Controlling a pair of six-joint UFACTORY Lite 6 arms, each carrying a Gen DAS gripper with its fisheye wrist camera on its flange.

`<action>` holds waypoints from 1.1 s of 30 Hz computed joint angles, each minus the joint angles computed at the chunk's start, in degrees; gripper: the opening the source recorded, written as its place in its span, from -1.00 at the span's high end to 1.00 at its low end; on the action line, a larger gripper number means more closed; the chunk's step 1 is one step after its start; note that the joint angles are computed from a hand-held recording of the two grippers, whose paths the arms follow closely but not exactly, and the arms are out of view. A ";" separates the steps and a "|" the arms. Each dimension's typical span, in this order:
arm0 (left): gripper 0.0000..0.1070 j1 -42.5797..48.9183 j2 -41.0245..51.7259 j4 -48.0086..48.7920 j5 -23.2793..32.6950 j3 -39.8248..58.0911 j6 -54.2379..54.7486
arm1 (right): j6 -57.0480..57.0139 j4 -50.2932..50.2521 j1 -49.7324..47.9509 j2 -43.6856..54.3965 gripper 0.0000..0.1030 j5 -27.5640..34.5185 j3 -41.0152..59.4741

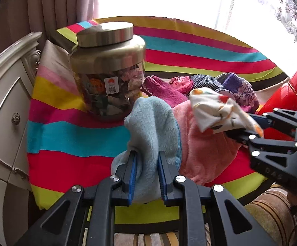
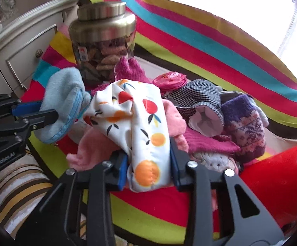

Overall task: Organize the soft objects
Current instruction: 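Carry both items to the purple-rimmed box and open both tools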

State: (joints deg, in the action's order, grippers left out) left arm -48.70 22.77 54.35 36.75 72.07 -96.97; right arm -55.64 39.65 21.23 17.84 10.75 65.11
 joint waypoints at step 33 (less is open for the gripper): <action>0.62 -21.27 14.81 -5.37 18.95 34.87 9.80 | -35.54 19.20 -49.33 -46.57 0.29 30.75 -34.73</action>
